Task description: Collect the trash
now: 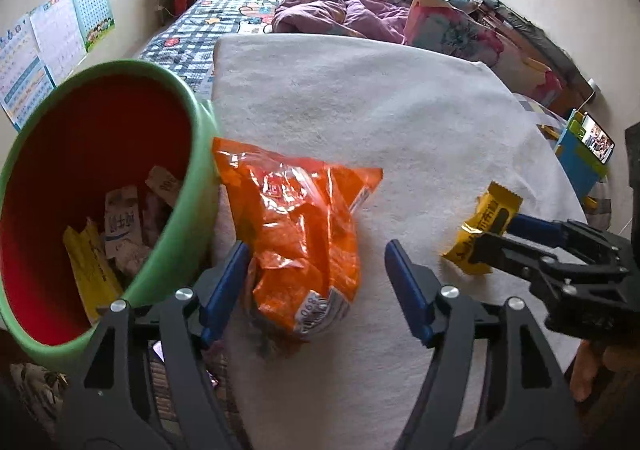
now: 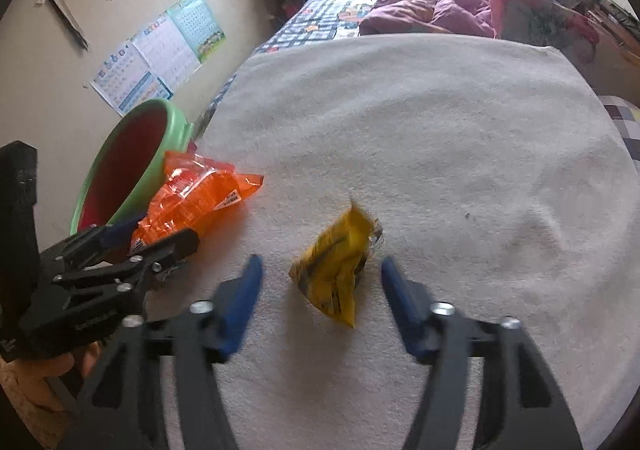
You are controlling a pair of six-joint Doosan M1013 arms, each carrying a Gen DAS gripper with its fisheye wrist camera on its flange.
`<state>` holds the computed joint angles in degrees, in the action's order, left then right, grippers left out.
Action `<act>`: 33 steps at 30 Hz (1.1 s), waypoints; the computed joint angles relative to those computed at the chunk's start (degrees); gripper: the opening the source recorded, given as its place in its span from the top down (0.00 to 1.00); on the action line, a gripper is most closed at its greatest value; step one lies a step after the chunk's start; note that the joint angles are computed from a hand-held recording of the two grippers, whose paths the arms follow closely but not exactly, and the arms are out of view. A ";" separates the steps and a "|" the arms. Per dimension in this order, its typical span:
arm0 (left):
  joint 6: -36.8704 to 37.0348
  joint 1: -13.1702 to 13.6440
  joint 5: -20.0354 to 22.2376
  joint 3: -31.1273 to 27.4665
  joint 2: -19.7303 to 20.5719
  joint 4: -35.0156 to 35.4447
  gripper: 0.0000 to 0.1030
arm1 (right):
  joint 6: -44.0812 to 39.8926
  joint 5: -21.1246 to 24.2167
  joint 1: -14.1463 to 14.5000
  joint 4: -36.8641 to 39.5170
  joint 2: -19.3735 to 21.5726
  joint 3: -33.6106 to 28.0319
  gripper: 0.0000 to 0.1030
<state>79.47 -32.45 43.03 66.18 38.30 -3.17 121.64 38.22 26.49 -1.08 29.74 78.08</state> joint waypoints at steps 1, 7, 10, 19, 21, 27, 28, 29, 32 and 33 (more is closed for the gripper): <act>0.36 -0.14 0.14 -0.07 0.08 -0.33 0.35 | 0.37 -0.25 -0.04 -0.40 -0.21 0.23 0.36; -0.50 0.01 1.19 -0.44 0.83 -2.96 0.36 | 1.51 -0.73 -0.51 -0.08 -0.44 0.88 0.35; -2.05 0.26 0.68 -0.20 0.73 -3.28 0.55 | 0.97 -1.68 -0.71 1.77 -0.66 1.45 0.38; -4.86 -0.42 -4.33 2.79 -2.04 1.01 0.56 | -1.97 -0.67 -0.75 4.97 0.32 0.55 0.73; -5.96 -0.58 -5.65 3.42 -2.79 3.20 0.56 | -1.84 -1.09 -0.74 5.01 0.19 0.71 0.80; -9.85 -0.71 -8.74 5.04 -4.90 8.67 0.56 | 0.34 -4.78 -0.06 0.82 -1.31 1.44 0.85; -10.11 -0.62 -8.95 5.04 -5.03 9.04 0.56 | 0.61 -5.25 0.03 0.48 -1.45 1.49 0.85; -10.66 -0.57 -9.44 5.36 -5.36 9.67 0.56 | 0.75 -5.78 0.12 0.48 -1.61 1.46 0.85; -11.89 -0.33 -10.51 6.09 -6.10 11.15 0.56 | -0.03 -7.34 0.28 2.05 -1.96 1.34 0.85; -12.20 -0.23 -10.82 6.33 -6.32 11.52 0.56 | -0.32 -7.54 0.40 2.17 -1.94 1.04 0.85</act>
